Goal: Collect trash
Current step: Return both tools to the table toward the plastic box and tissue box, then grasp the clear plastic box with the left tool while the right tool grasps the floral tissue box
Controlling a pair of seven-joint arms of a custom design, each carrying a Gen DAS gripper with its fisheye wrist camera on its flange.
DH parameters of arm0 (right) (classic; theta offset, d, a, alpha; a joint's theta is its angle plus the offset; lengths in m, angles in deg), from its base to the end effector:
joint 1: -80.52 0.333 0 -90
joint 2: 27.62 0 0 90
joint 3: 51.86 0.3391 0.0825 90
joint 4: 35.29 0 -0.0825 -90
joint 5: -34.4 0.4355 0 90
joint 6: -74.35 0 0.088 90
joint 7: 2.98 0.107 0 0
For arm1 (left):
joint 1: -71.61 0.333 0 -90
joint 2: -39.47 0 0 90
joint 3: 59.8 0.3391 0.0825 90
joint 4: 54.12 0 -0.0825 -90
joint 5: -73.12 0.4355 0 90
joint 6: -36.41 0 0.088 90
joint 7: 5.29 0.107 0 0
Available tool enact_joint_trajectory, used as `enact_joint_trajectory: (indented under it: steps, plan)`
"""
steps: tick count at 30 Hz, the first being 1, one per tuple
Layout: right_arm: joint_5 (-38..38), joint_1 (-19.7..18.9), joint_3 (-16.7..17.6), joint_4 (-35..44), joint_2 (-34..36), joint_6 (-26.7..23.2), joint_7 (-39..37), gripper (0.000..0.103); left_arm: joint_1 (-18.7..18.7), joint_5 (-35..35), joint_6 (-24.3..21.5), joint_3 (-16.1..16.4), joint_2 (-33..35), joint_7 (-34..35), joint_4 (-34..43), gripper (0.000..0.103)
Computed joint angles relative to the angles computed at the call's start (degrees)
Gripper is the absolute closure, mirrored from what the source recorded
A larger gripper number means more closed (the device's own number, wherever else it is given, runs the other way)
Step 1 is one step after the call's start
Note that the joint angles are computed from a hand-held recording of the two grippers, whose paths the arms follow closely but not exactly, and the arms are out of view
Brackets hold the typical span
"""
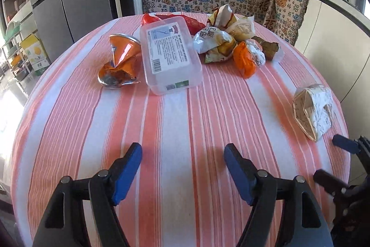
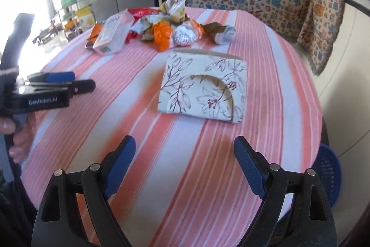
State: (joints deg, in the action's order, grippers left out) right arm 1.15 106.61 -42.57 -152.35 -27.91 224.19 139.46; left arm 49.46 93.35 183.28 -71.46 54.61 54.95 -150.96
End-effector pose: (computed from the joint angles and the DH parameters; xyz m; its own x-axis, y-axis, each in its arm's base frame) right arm 0.5124 0.3791 0.5051 0.1351 -0.9903 -0.0332 -0.7607 -0.0822 -0.6439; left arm 0.6160 -0.4010 0.5178 -0.2894 -0.9566 0.0339 -0.7672 0.2106 -0.6059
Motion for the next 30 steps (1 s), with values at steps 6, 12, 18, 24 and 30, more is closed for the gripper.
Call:
enact_joint_trajectory:
  steps: [6,12,18,24,30]
  plan:
    - [-4.2,0.4,-0.1,0.0,0.6,0.9,3.7,0.001,1.4,-4.0,-1.4,0.0,4.4,2.7,6.5,0.026]
    - [-5.9,0.3,-0.1,-0.7,0.3,2.2,4.9,0.000,2.0,-7.9,-0.8,0.4,7.9,4.1,12.5,0.026]
    - [-6.4,0.3,-0.1,-0.7,0.4,2.2,5.3,0.000,0.0,-4.6,-3.0,2.1,11.0,5.9,17.7,0.030]
    - [-5.4,0.4,-0.1,-0.7,0.3,2.3,4.3,0.000,0.6,-4.9,-1.3,1.3,7.6,8.4,13.2,0.039]
    - [2.7,-0.3,-0.4,-2.2,-1.3,4.0,-2.0,0.002,2.1,-9.1,-1.4,-1.5,-1.5,12.8,2.4,0.040]
